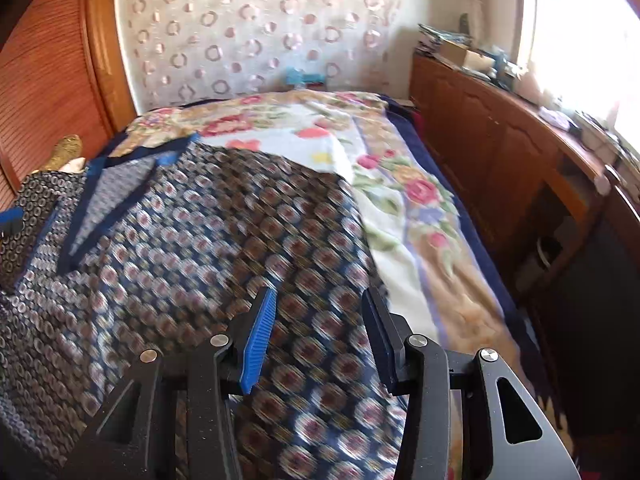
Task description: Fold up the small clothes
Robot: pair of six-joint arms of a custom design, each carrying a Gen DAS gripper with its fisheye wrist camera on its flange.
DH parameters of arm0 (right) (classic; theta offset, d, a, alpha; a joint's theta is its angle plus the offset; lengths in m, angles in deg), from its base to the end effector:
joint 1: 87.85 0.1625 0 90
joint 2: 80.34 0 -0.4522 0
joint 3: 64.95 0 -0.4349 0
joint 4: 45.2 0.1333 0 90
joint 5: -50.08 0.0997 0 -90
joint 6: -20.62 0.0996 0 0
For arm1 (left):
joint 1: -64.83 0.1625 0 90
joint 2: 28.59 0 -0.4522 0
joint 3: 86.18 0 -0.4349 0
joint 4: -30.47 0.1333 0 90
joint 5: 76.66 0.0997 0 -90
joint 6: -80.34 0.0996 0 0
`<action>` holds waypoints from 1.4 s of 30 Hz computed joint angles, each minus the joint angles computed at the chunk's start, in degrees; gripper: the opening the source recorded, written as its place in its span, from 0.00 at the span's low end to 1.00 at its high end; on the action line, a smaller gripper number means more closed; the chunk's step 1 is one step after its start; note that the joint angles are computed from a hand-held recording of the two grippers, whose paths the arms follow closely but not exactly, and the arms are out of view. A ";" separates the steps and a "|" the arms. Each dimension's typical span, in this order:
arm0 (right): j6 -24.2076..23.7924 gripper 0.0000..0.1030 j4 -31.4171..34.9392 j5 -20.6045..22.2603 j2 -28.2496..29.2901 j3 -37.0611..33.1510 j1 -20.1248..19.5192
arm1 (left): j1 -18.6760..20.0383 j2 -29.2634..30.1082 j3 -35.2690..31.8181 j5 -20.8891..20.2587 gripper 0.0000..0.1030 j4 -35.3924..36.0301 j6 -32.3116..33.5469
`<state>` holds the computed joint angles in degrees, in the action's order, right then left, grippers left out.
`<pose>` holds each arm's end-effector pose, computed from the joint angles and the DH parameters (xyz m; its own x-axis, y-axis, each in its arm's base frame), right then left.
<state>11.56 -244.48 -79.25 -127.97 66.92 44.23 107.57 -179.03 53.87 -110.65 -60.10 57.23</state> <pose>0.3680 -0.3028 0.0363 -0.6489 -0.4212 0.6337 -0.7183 0.6138 -0.3275 0.0416 -0.2555 0.4283 -0.7385 0.0177 -0.6741 0.4688 0.7320 -0.4944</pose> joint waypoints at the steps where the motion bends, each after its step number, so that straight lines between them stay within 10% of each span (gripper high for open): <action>1: 0.37 0.45 -0.15 -0.12 -0.84 1.16 -0.39 | 1.42 1.06 0.64 -1.29 0.79 -1.78 1.32; 17: 6.73 0.45 5.84 6.60 -15.91 12.92 -5.07 | 5.01 3.08 3.45 -1.82 0.85 -4.86 3.10; 22: 7.30 0.31 8.28 6.49 -18.65 13.92 -4.47 | 6.71 5.60 3.74 -2.88 0.96 -8.66 5.84; 26: 7.21 0.05 7.91 -0.23 -15.39 12.26 -1.08 | 7.01 6.17 3.81 -3.22 0.99 -9.27 6.26; 31: 4.08 0.01 6.87 -3.09 -13.91 10.97 1.32 | 7.00 6.17 3.79 -3.21 0.99 -9.21 6.24; 42: -2.16 0.01 1.74 5.16 -9.27 6.34 4.97 | 7.04 6.26 3.82 -3.23 1.00 -9.36 6.29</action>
